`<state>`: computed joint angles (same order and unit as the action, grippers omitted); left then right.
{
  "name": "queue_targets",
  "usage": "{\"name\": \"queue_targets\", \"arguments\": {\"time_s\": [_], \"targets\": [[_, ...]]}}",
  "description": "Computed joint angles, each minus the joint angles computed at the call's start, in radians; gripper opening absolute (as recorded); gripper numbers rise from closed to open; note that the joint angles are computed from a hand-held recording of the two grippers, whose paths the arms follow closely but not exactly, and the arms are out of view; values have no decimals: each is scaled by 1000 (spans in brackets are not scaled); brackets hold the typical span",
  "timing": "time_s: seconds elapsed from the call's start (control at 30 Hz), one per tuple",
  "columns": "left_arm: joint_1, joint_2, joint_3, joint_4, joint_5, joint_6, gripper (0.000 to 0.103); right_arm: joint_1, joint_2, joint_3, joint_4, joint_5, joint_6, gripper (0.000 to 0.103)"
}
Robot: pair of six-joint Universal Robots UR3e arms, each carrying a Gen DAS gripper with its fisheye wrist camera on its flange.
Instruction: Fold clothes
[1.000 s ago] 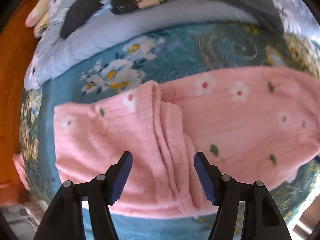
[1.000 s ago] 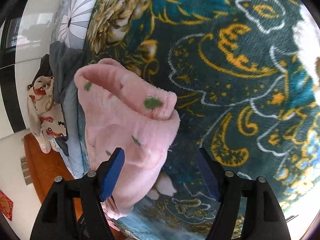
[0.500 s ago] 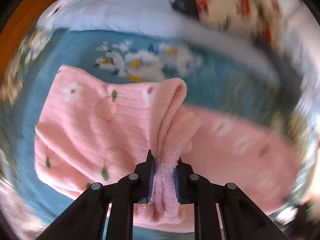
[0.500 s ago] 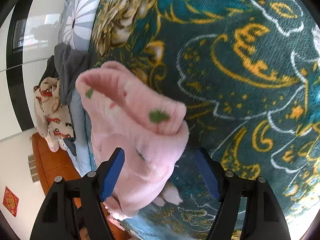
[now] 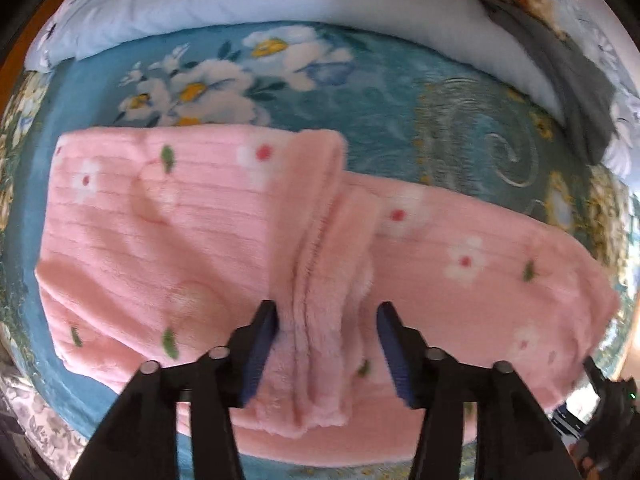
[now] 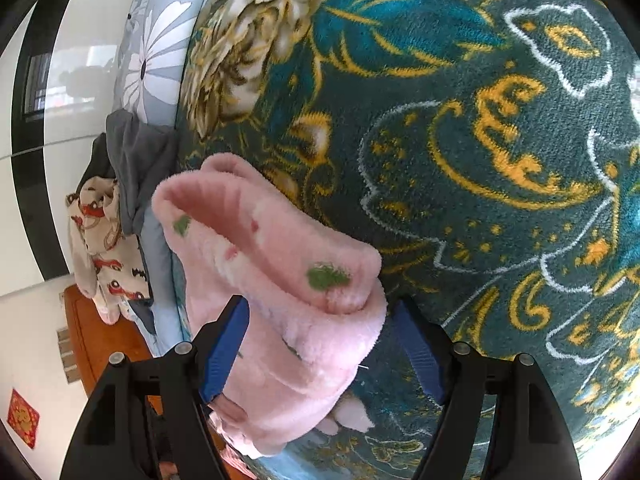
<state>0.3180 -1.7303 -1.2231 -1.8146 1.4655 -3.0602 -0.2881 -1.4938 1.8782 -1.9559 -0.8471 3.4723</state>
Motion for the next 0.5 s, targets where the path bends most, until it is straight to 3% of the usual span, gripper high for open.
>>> {"name": "queue_targets", "arguments": {"time_s": [0.07,0.3,0.5], "targets": [[42,29,18,-46,-55,33,60,11,3,-3,-30,-4,45,74],[350,173,57,-285,-156,180,65,102,13,-98,-54,-86,201,34],[668,169,211,-522,-159,406,65,258,-15,-321,-4,-135,252,29]]}}
